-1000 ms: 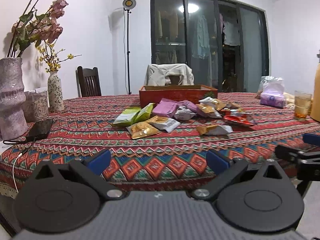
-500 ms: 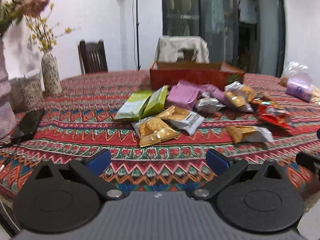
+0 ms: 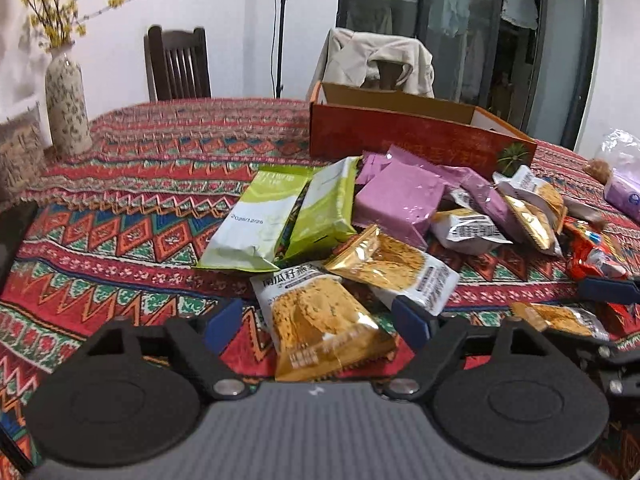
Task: Organize snacks
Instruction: 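Reach the left and right grippers down and grasp cookie packets, then carry cookie packets into the cardboard box with both grippers and release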
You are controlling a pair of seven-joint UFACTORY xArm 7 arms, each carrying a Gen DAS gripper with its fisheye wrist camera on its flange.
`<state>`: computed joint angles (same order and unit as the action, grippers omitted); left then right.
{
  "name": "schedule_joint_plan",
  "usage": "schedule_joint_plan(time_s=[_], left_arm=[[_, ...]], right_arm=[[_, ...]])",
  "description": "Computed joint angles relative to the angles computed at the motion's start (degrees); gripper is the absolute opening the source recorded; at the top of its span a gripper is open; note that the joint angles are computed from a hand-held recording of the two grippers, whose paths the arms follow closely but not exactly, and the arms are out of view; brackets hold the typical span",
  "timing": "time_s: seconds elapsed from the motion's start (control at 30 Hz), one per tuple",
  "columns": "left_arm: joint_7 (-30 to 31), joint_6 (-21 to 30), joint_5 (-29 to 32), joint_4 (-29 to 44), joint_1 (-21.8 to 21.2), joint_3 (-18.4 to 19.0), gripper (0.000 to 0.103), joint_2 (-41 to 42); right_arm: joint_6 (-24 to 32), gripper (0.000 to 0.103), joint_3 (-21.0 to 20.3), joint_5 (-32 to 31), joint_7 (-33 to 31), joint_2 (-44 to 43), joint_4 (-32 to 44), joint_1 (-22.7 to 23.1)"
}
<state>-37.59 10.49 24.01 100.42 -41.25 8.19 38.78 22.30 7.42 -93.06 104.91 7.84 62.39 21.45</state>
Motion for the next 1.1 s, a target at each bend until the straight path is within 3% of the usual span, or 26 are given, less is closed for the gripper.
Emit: schedule_joint_plan(time_s=[0.07,0.13,0.23,0.3,0.4,0.53,0.63,0.7,0.8,0.9,0.97,1.0,1.03,1.1], left_arm=[[0.46,0.59,-0.91,1.1,0.88,-0.95,0.081,0.75],[-0.06,0.32,-0.94,1.59,0.48,-0.24,0.063,1.18],[-0.85,-0.78,0.05,0.49,-0.85,1.46,0.047,0.7],[-0.34,-1.25,0.37,-1.34,-0.81,0.94,0.043,-0.59],[1.92,-3.22,0.49,-7.64,0.15,-1.19,0.042,-4.89],[-0.25,-4.94,3.53,-12.74,-3.91,3.12,0.043,-8.05],[-1.67,-4.97,4.37,-13.34,-4.61,3.73,0.043,-8.49],[-1.58,-5.2,4.55,-13.97,-4.08,2.85,0.043,-8.98],[-0.94,-6.01,4.48,-15.31,-3.49,1.65,0.042,-9.99],[-4.45,-4.47,6.11,-15.04,-6.54,5.05,0.049,-9.77],[-6.02,-4.9,7.42,-14.86,-6.79,5.64,0.049,-9.38],[-7.13,-5.19,8.11,-15.12,-7.24,6.3,0.044,-9.43],[-8.02,-5.53,8.82,-15.35,-7.6,6.85,0.041,-9.54],[-8.17,-5.47,9.24,-16.31,-6.87,5.94,0.041,-10.58]], right_arm=[[-0.61,0.073,-0.41,3.79,-4.01,1.49,1.71,-0.59],[-2.29,0.068,-1.12,6.73,-6.61,2.25,2.43,-1.02],[-6.54,0.065,-2.27,10.67,-9.47,2.38,1.81,-1.76],[-9.69,0.066,-2.99,11.78,-10.38,1.78,0.56,-2.13],[-11.28,0.067,-3.07,14.39,-12.4,-0.84,-2.61,-2.24],[-14.89,0.087,-2.88,15.78,-11.35,-3.96,-6.34,-3.03],[-16.39,0.087,-2.25,17.29,-14.65,-5.8,-8.79,-3.99],[-13.65,0.084,-1.34,18.35,-17.09,-6.65,-9.53,-4.07],[-8.82,0.07,0.06,13.82,-14.48,-6.6,-8.86,-3.57],[-8.6,0.062,0.3,6.53,-7.62,-5.5,-7.41,-3.44],[-7.95,0.062,0.45,4.91,-5.86,-4.82,-6.59,-3.21],[-8.13,0.061,0.42,4.49,-5.17,-4.62,-6.32,-3.17],[-8.39,0.047,0.38,3.81,-4.15,-4.49,-6.09,-3.14],[-7.27,0.039,0.68,4.33,-3.94,-4.56,-6.02,-2.7]])
